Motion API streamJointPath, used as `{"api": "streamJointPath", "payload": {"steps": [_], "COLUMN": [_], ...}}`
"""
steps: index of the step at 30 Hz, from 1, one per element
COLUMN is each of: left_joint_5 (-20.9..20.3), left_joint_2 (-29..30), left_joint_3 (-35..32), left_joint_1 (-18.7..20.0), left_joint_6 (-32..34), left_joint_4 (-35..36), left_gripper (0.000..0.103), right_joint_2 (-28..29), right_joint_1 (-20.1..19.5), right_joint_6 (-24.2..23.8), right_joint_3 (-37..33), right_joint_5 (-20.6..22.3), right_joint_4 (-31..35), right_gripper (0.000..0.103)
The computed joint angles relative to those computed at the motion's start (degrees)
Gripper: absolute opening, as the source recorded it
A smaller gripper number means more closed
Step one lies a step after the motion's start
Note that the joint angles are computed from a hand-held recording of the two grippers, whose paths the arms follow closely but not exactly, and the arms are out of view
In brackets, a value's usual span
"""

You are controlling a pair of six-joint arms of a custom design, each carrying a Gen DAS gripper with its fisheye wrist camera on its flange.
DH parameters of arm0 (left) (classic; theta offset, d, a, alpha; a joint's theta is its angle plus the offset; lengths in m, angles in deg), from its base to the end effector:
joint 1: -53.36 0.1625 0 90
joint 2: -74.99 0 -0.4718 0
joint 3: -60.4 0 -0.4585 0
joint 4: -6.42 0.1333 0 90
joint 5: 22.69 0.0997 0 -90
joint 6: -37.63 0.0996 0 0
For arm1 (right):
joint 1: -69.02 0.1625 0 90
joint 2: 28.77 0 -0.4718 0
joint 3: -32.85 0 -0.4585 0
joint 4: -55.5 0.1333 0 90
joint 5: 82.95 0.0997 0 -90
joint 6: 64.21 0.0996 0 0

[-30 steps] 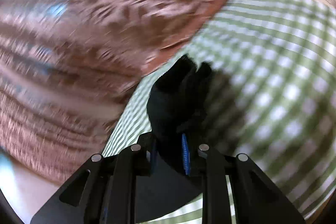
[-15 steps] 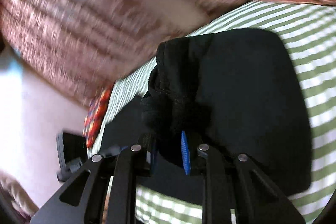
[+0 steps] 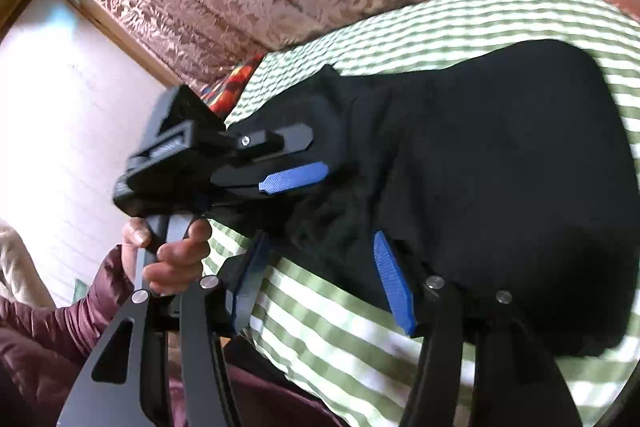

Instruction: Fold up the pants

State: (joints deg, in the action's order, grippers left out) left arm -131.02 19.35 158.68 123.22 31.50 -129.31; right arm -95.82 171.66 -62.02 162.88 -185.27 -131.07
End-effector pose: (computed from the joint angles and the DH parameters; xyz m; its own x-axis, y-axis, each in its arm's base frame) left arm -0.1481 -0.7000 0.1524 -0.9170 0.2407 0.3180 0.2473 0.9687 -0.0201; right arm 0.2251 -0.4918 0.1626 -0.9854 -0.0675 0.1565 -0.1447 0.8160 -0.5596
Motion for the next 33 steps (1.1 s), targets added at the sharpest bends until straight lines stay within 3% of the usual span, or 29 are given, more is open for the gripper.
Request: {"api": "streamJointPath", "payload": {"steps": [2,3,6,11,13,15,19,21,25,26,28,30,33], "left_joint_5": [-0.1,0.3,2.2,3.6,5.2,7.5,5.1,6.4,17.2,17.8,15.7,16.3,16.3], "left_joint_2": [0.4,0.6,1.1,2.1,2.3,1.7,-1.1,-2.4,-2.1,-1.8,-1.8,-2.4,-4.0], "left_joint_3": [-0.3,-0.5,-1.0,-1.5,-1.4,-0.4,2.3,2.9,3.8,3.7,3.5,3.7,4.1], "left_joint_1": [0.1,0.0,-0.5,-1.5,-2.4,-3.6,-3.8,-3.7,-3.5,-3.3,-2.5,-2.9,-3.4], "left_joint_6": [-0.2,-0.4,-0.6,-0.1,0.7,3.5,10.0,12.9,15.9,15.1,13.3,13.0,13.2], "left_joint_4": [0.4,0.7,2.1,3.4,3.0,0.6,-5.1,-5.0,-2.7,-2.7,-3.0,-3.6,-6.8], "left_gripper": [0.052,0.052,0.052,0.052,0.028,0.02,0.018,0.018,0.017,0.017,0.017,0.017,0.017], "right_joint_2": [-2.5,-5.4,-9.0,-13.7,-13.6,-12.9,-10.6,-9.3,-6.4,-6.5,-7.2,-8.6,-9.3], "right_joint_1": [-0.3,-0.6,-1.0,-1.9,-2.5,-2.7,-1.4,-0.5,0.4,0.6,0.7,0.7,1.2], "right_joint_6": [1.5,3.3,5.9,11.0,11.4,10.9,8.6,6.1,2.7,2.9,2.9,3.3,2.3], "right_joint_3": [2.3,5.1,8.3,12.0,12.1,11.6,10.0,10.1,9.5,9.3,9.0,8.6,7.2], "right_joint_5": [-1.7,-4.8,-8.7,-15.7,-15.6,-14.9,-17.3,-19.6,-23.3,-23.7,-23.8,-23.5,-22.9], "right_joint_4": [-1.8,-4.6,-7.9,-11.2,-11.6,-10.6,-5.0,-4.5,-5.9,-5.3,-3.1,-0.4,-1.6], "right_gripper": [0.05,0.043,0.031,0.025,0.024,0.023,0.022,0.022,0.022,0.022,0.022,0.023,0.032]}}
